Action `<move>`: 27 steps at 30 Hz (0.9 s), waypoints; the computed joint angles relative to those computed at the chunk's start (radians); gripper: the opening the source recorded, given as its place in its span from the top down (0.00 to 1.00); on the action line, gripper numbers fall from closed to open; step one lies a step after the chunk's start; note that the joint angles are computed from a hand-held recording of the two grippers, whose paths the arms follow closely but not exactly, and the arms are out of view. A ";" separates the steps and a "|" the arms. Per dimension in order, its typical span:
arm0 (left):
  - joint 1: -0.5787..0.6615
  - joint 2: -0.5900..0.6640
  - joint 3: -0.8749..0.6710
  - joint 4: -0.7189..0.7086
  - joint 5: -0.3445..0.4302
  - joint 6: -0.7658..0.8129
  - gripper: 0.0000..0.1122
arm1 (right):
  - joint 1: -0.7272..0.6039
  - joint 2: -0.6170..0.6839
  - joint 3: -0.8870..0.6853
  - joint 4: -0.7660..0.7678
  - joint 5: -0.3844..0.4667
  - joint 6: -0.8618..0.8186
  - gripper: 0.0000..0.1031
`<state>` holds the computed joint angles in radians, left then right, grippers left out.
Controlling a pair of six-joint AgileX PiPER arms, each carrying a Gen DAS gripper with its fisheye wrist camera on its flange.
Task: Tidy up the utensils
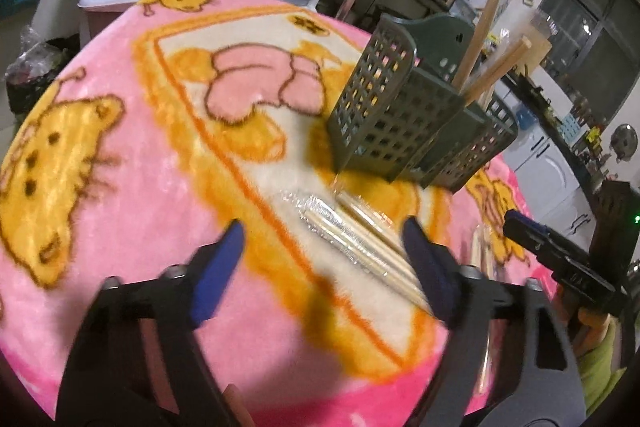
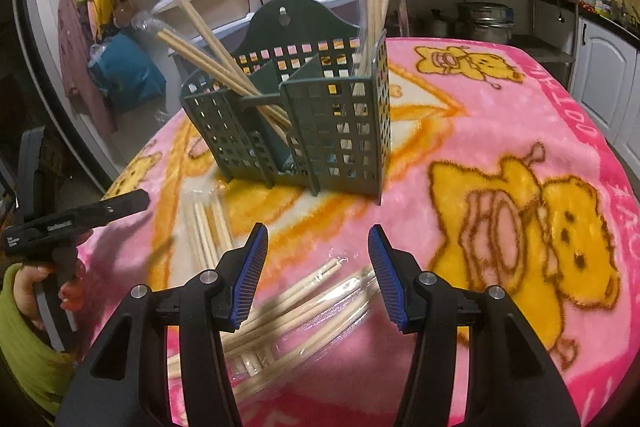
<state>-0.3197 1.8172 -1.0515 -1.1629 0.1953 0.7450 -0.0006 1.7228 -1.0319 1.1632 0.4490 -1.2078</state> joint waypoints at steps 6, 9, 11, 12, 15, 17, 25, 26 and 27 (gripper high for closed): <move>0.035 0.072 -0.060 0.015 0.088 -0.017 0.77 | 0.014 0.020 -0.008 -0.015 -0.011 0.008 0.52; 0.056 0.089 -0.074 -0.011 0.110 -0.008 0.81 | 0.018 0.026 -0.016 -0.033 -0.013 0.027 0.53; 0.071 0.097 -0.081 -0.026 0.120 -0.008 0.82 | 0.019 0.032 -0.022 -0.042 -0.012 0.036 0.53; 0.073 0.100 -0.085 -0.025 0.121 -0.015 0.82 | 0.020 0.034 -0.023 -0.043 -0.014 0.038 0.53; 0.085 0.112 -0.100 -0.020 0.132 -0.037 0.82 | 0.022 0.041 -0.030 -0.055 -0.015 0.052 0.54; 0.090 0.123 -0.115 -0.020 0.141 -0.045 0.82 | 0.024 0.049 -0.037 -0.064 -0.014 0.062 0.54; 0.093 0.168 -0.178 -0.009 0.162 -0.084 0.87 | 0.029 0.085 -0.067 -0.121 0.000 0.126 0.54; 0.097 0.175 -0.185 -0.017 0.169 -0.083 0.87 | 0.028 0.090 -0.070 -0.124 0.005 0.131 0.54; 0.101 0.181 -0.189 -0.030 0.175 -0.075 0.88 | 0.026 0.097 -0.076 -0.130 0.013 0.140 0.54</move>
<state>-0.2188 1.9980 -1.2407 -1.1930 0.3705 0.6700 0.0249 1.8197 -1.1079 1.0334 0.4619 -1.0677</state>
